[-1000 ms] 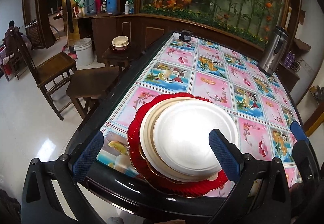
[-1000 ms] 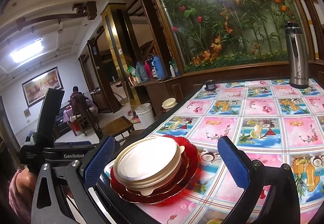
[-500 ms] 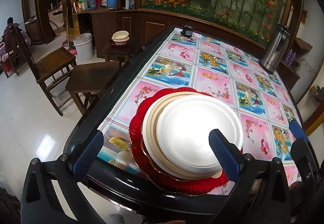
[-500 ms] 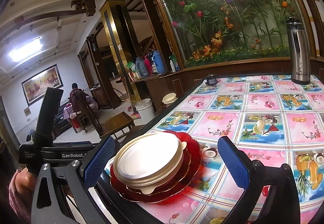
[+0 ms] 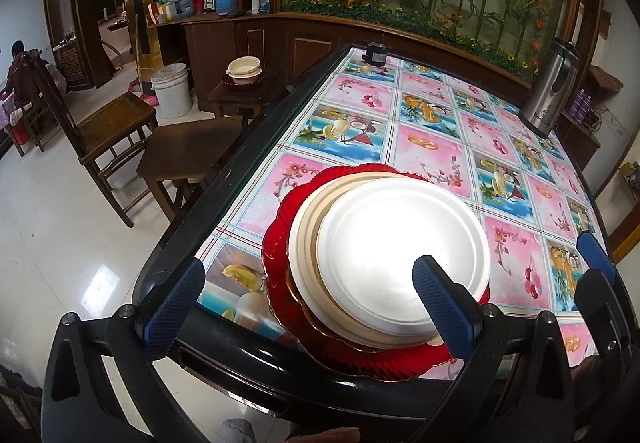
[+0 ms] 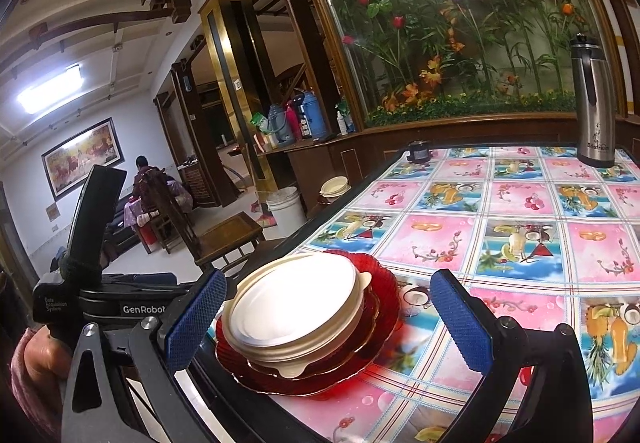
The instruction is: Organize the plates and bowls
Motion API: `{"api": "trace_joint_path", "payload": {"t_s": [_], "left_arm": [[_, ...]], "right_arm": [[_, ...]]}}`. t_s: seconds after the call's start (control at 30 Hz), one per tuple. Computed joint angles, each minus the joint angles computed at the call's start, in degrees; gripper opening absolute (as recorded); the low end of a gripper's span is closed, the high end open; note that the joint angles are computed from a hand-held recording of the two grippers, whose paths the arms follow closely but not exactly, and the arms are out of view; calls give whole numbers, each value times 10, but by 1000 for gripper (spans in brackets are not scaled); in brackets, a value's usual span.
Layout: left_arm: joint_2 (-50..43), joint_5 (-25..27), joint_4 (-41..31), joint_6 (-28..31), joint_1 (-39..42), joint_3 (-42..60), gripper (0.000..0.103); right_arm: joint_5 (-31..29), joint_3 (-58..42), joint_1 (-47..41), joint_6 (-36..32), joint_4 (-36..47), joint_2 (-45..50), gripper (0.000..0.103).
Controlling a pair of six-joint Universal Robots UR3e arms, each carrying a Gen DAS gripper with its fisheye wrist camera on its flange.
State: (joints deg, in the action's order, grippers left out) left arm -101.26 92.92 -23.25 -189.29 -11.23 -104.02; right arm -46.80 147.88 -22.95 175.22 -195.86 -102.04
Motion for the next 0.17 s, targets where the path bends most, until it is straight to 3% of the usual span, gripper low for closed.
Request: {"api": "trace_joint_path", "payload": {"t_s": [0.17], "left_arm": [[-2,-4,-16,-3,3,7,103]], "right_arm": [[2,-1,-5,1,7,-2,103]]}}
